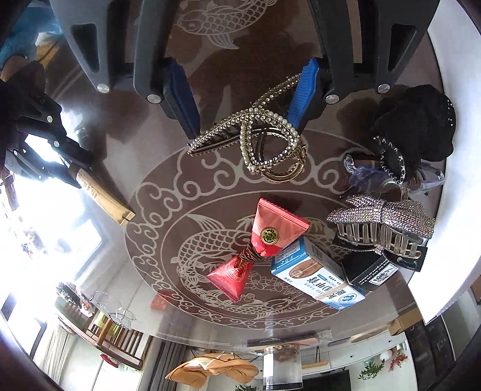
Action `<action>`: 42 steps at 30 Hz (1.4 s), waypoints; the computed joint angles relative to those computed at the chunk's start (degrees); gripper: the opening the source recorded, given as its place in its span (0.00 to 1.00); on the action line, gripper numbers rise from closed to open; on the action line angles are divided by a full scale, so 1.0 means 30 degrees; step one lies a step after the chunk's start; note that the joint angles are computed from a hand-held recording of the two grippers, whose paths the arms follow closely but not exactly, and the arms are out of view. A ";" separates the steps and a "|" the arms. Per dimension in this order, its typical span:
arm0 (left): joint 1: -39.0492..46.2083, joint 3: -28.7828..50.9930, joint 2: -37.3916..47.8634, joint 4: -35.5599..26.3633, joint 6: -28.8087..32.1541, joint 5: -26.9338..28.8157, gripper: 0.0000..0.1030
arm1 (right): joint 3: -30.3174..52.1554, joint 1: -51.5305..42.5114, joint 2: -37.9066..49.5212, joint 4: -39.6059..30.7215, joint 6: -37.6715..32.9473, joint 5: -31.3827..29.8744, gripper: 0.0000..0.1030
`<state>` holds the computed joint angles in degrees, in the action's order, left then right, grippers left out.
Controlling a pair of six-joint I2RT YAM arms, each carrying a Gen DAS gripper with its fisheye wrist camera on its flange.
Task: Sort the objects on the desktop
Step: 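Grasp gold pearl claw clip with left gripper while right gripper holds gold tube, then carry gold clip and gold tube into the white box and release both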
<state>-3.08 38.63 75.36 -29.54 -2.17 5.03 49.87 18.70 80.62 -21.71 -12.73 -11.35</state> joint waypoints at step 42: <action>2.6858 0.9153 -0.0137 -1.1671 1.3263 1.1550 0.57 | 1.8495 0.7597 0.7279 -1.0504 0.1053 -0.2030 0.23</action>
<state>77.49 66.09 74.95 -64.55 37.62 39.68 105.36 41.49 102.46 -53.22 -9.57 -17.44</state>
